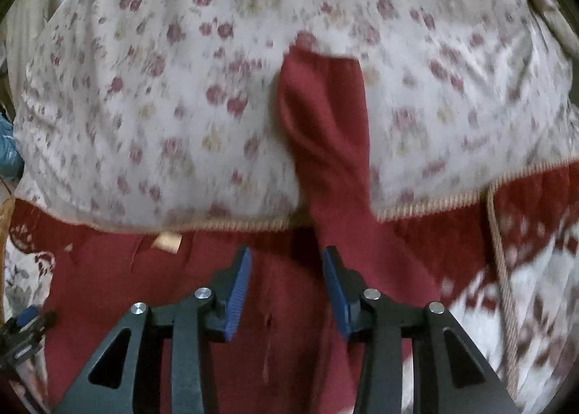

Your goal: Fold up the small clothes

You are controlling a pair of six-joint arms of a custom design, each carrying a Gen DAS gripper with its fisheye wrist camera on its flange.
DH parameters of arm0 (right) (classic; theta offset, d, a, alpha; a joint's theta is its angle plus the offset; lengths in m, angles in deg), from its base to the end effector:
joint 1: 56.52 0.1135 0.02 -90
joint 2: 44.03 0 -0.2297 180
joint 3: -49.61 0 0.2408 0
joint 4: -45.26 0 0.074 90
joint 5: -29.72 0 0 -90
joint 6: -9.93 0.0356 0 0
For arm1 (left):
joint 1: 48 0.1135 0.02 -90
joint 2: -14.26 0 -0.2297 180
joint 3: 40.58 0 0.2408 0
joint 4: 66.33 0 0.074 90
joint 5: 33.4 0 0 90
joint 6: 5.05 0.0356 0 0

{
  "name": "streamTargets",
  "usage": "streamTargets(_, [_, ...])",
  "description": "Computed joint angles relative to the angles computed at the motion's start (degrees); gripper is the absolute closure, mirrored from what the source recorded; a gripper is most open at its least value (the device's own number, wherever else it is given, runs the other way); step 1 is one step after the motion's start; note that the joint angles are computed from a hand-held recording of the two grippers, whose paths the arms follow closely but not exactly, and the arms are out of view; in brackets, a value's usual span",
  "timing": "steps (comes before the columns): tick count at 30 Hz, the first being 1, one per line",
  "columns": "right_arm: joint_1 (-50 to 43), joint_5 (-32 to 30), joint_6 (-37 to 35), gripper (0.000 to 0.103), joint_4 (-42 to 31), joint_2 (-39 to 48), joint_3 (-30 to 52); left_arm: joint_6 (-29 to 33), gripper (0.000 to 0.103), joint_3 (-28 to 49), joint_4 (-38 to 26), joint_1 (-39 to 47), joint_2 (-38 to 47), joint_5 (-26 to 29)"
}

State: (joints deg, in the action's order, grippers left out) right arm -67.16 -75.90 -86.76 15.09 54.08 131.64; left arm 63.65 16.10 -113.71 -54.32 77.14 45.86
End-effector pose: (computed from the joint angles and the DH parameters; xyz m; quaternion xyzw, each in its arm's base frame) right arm 0.3543 -0.0568 0.1960 -0.0189 0.9206 0.0691 0.3839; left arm 0.2188 -0.0176 0.2042 -0.1523 0.9339 0.0121 0.3234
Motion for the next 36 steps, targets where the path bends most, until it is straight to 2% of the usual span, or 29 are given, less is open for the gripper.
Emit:
streamTargets(7, [2.52, 4.27, 2.58, 0.058, -0.79, 13.88, 18.97, 0.29, 0.014, 0.56, 0.72, 1.6, 1.89, 1.57])
streamTargets(14, [6.01, 10.71, 2.35, 0.059, -5.77, 28.41, 37.93, 1.55, 0.014, 0.98, 1.7, 2.19, 4.19, 1.92])
streamTargets(16, [6.04, 10.9, 2.28, 0.067, -7.71, 30.53, 41.36, 1.95, 0.014, 1.22, 1.78, 2.48, 4.68, 2.09])
streamTargets(17, [5.77, 10.1, 2.07, 0.091, -8.76, 30.5, 42.09, 2.02, 0.014, 1.25, 1.81, 2.6, 4.68, 2.02])
streamTargets(18, [5.19, 8.41, 1.63, 0.096, -10.35, 30.62, 43.32, 1.96, 0.014, 1.25, 1.79, 2.74, 4.53, 1.95])
streamTargets(20, [2.44, 1.67, 2.2, 0.096, -12.85, 28.6, 43.3, 1.58, 0.014, 1.3, 1.62, 2.97, 4.02, 2.07])
streamTargets(23, [-2.48, -9.21, 1.9, 0.096, -14.09, 21.98, 38.35, 0.99, 0.014, 1.47, 1.27, 3.08, 3.06, 1.76])
streamTargets(27, [-8.1, -23.24, -2.91, 0.095, -19.56, 12.71, 33.68, 0.08, 0.014, 1.44, 0.86, 3.65, 1.38, 1.9])
streamTargets(30, [-9.44, -29.9, -8.12, 0.095, -24.63, 4.55, 29.52, -0.2, 0.014, 1.24, 0.43, 4.12, -0.25, 1.75])
streamTargets(32, [-9.95, -33.29, -14.35, 0.095, -31.47, -0.1, 27.84, -0.2, 0.014, 1.0, 0.2, 4.85, -1.79, 1.88])
streamTargets(36, [-4.46, -34.05, -27.88, 0.096, -46.2, -7.94, 25.02, 0.37, 0.014, 1.03, -0.51, 7.29, -4.3, 3.2])
